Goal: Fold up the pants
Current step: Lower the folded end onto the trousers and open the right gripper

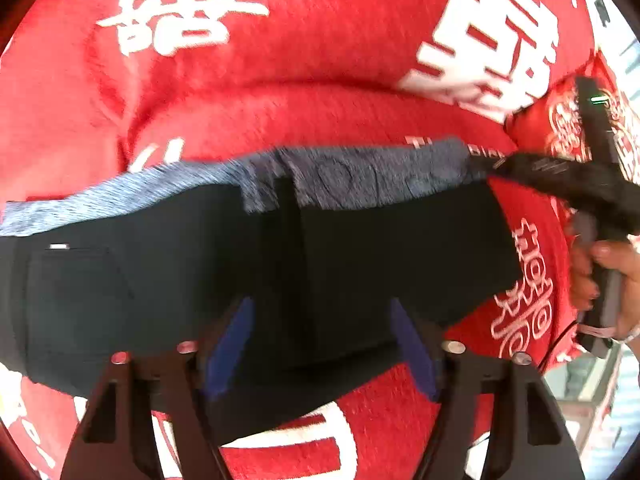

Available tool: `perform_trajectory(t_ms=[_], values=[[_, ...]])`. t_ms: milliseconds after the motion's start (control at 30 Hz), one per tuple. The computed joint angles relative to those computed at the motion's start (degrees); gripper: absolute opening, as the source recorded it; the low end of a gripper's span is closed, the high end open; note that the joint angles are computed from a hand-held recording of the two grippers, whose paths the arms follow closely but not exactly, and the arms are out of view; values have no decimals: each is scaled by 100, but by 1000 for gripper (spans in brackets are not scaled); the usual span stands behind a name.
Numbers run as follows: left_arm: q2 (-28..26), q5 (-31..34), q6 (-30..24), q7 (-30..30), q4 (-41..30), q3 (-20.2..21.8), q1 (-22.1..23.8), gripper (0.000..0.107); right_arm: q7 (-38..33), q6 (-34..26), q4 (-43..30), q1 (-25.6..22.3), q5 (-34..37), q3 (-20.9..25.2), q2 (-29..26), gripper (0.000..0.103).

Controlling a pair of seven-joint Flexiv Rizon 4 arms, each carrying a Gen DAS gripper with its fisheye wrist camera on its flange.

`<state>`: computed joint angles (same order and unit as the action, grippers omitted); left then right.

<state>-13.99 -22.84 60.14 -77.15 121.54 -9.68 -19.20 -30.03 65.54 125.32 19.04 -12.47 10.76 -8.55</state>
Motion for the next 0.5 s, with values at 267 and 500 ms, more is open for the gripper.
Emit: perform_trajectory(t_ms=[267, 500], values=[[-28, 664, -209, -624, -453, 157, -58, 72, -762, -268, -350, 70, 319, 114, -236, 35], [-752, 671, -41, -557, -1231, -125, -232, 72, -590, 40, 158, 35, 1105, 305, 415, 35]])
